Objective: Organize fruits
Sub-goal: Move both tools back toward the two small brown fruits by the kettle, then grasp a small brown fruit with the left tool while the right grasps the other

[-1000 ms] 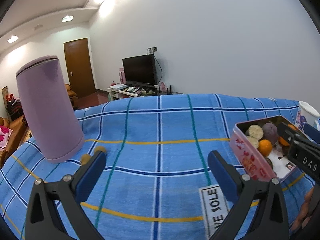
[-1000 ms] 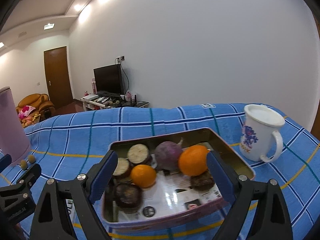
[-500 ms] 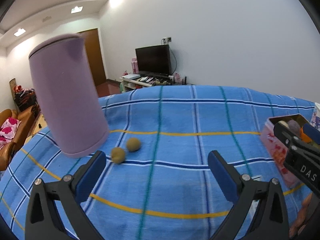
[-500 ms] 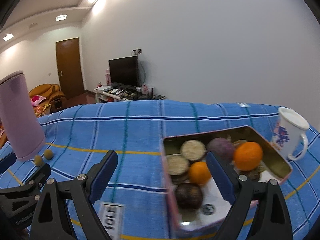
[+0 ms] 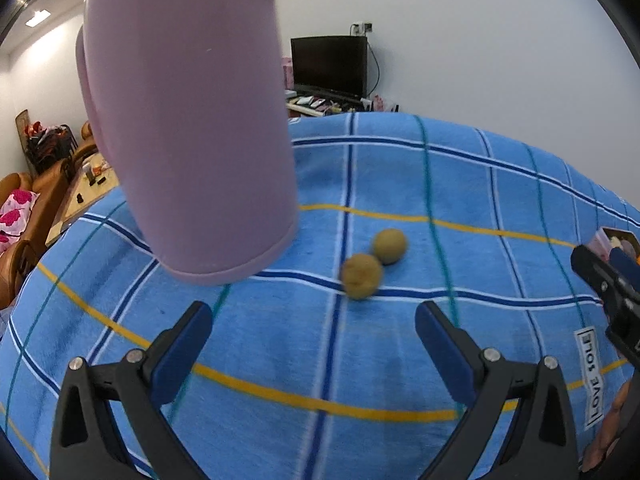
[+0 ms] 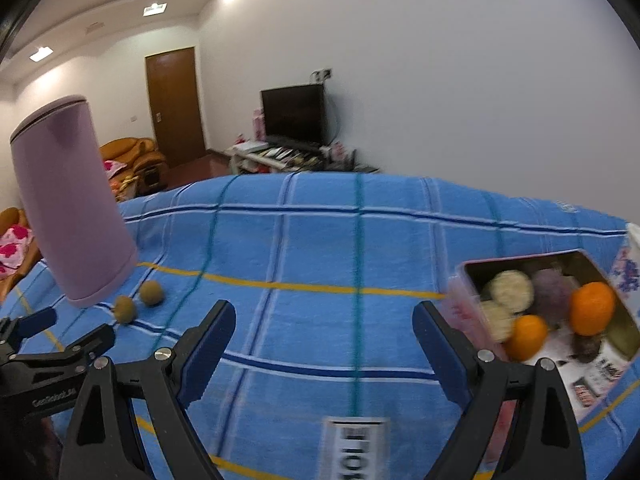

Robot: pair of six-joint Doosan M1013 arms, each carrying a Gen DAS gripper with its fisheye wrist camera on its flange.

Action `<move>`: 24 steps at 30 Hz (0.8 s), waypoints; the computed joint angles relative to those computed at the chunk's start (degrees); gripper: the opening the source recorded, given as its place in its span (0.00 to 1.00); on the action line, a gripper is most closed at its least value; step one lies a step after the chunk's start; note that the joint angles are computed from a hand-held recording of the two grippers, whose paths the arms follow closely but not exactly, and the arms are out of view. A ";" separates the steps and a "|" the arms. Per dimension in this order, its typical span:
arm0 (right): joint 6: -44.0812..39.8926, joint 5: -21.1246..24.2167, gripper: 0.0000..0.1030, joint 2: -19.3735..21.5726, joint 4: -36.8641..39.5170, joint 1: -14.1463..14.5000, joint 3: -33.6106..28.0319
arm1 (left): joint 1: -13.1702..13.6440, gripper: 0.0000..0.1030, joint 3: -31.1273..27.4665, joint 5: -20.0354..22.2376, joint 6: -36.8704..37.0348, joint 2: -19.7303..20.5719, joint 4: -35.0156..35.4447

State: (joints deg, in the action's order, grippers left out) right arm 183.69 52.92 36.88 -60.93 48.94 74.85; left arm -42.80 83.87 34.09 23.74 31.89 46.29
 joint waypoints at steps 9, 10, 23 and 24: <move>-8.05 -6.01 0.89 2.25 8.36 -1.18 -3.79 | 1.12 0.83 -4.22 -0.73 15.82 2.33 -10.13; -8.23 -6.43 0.89 2.29 8.52 -1.22 -3.84 | 1.18 0.78 -4.65 -0.45 16.46 2.62 -10.54; -16.00 -6.55 0.88 4.72 11.86 -1.80 -8.28 | 3.67 0.27 -6.43 -3.61 28.10 3.71 -25.42; -17.03 -6.71 0.88 5.00 12.55 -1.89 -8.77 | 3.95 0.27 -6.07 -4.63 29.45 3.49 -27.06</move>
State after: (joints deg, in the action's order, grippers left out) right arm 166.66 46.21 41.88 -48.39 47.05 66.08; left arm -38.85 77.80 29.46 53.19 35.38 19.23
